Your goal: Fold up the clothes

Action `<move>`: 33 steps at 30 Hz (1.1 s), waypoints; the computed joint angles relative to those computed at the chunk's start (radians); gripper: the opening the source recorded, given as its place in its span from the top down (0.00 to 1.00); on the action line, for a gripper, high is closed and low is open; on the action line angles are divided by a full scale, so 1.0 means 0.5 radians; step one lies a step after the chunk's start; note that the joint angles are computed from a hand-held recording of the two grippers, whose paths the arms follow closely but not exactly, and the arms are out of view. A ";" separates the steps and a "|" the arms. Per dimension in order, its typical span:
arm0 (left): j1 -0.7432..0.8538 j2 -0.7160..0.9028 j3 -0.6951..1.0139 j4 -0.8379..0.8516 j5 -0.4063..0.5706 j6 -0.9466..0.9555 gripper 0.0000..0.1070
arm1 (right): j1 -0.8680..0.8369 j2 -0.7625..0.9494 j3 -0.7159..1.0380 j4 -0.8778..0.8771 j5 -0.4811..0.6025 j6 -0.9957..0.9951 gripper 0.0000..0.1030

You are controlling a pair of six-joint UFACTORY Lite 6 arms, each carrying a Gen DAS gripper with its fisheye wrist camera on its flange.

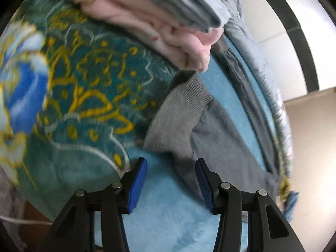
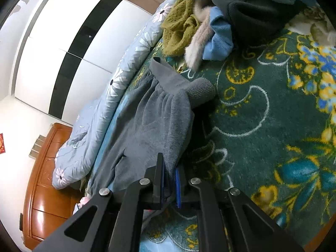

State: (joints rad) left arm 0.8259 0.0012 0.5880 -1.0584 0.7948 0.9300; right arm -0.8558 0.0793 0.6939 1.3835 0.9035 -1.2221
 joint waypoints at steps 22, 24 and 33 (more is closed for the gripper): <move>-0.585 0.329 0.699 -1.034 0.142 0.040 0.92 | 0.058 0.110 0.404 0.106 0.227 0.175 0.92; -0.703 0.471 0.949 -1.050 0.002 -0.107 0.92 | 0.147 0.177 0.568 0.122 0.177 0.265 0.92; -0.973 1.581 2.638 -0.035 -0.327 -1.482 0.92 | 0.638 0.883 1.761 -0.239 -0.156 0.955 0.92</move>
